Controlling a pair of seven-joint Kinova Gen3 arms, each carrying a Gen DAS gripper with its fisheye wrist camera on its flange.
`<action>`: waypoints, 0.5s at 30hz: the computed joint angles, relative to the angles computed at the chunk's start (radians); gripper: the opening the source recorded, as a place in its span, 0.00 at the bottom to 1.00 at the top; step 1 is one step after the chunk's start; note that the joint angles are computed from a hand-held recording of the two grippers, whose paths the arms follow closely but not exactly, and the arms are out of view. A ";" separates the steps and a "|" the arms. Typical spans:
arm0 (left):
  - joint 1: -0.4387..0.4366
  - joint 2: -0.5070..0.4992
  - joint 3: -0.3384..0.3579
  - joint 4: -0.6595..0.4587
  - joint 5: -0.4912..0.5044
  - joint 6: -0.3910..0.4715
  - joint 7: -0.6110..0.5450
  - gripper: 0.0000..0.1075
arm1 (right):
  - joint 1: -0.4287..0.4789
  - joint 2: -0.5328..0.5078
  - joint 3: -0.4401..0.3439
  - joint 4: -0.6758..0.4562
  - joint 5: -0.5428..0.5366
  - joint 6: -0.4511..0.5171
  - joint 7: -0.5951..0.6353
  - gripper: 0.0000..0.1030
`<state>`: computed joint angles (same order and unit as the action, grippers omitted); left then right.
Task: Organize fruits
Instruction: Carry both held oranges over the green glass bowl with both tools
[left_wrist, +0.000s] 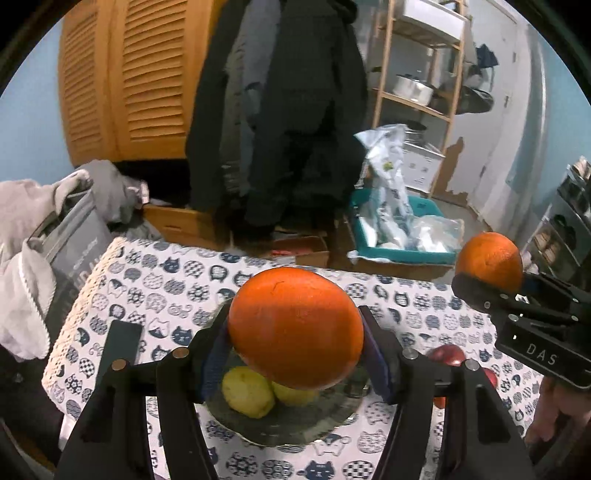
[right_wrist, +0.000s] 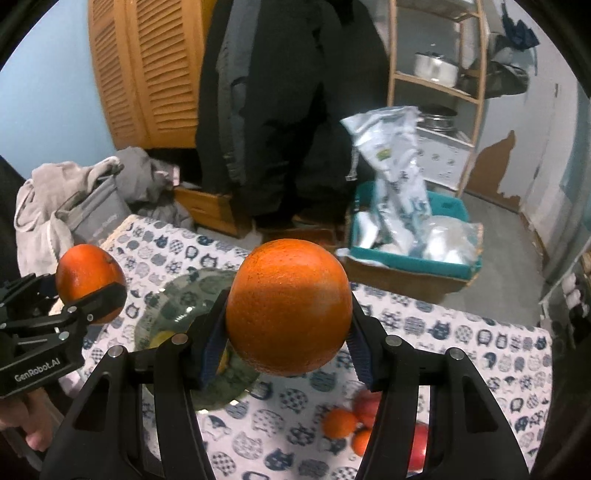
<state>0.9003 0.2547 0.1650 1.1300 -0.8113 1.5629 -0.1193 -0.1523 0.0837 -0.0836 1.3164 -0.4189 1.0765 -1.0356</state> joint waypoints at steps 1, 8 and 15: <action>-0.006 -0.008 -0.003 0.014 0.007 -0.004 0.006 0.61 | -0.007 0.009 -0.004 -0.008 0.003 0.004 -0.007 0.56; -0.117 -0.062 0.006 0.136 0.101 -0.066 0.012 0.61 | -0.074 0.088 -0.041 -0.056 0.054 0.022 -0.094 0.56; -0.246 -0.082 0.008 0.242 0.238 -0.181 -0.011 0.61 | -0.139 0.166 -0.060 -0.075 0.133 0.018 -0.155 0.56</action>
<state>0.6539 0.1727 0.1733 1.3724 -0.5730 1.3816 -0.1302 -0.2908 0.2499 -0.1439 1.2418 -0.2858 1.0948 -1.1908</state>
